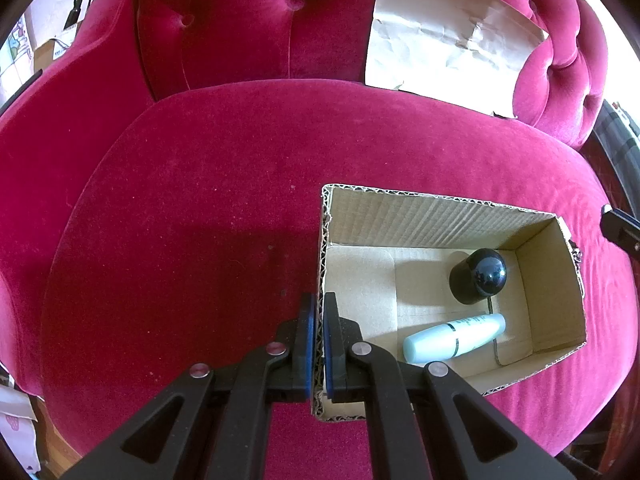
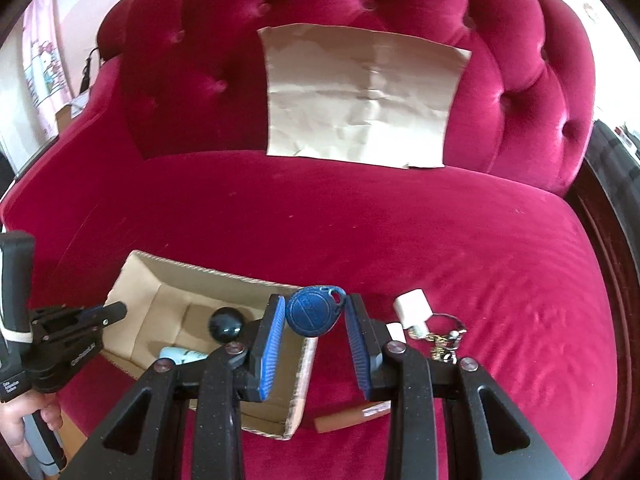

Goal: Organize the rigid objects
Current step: 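Lift the blue key fob with the right gripper and carry it over the box, then open the right gripper to drop the key fob into the box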

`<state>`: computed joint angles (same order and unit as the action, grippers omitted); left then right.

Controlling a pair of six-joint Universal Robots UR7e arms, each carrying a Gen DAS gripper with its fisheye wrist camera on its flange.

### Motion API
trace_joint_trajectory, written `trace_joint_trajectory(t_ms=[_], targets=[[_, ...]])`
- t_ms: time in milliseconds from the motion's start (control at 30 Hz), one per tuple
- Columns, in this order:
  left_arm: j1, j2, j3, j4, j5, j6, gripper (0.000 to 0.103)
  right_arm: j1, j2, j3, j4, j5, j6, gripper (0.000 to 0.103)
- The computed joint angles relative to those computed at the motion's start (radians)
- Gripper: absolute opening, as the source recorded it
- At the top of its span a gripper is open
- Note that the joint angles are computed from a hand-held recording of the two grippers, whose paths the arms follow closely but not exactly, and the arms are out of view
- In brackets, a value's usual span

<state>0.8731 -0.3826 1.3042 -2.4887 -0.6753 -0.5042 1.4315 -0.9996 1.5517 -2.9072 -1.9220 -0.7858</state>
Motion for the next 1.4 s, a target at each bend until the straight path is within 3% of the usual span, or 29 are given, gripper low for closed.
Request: trace_joint_trajectory(t_ms=[467,1300,1367,1400], targets=[[-0.004,-0.007,0.029,-0.043,0.006,0.016,0.003,0.023,0.018,0.042,0.046,-0.02,-0.035,0.033],[-0.011,-0.007,0.037,-0.053,0.018,0.018,0.003,0.021,0.037,0.03,0.109,-0.035,-0.015,0.034],[-0.011,-0.006,0.037,-0.053,0.018,0.018,0.003,0.019,0.036,0.032,0.108,-0.033,-0.015,0.04],[-0.011,-0.006,0.037,-0.052,0.02,0.017,0.003,0.019,0.036,0.033,0.1,-0.034,-0.015,0.049]])
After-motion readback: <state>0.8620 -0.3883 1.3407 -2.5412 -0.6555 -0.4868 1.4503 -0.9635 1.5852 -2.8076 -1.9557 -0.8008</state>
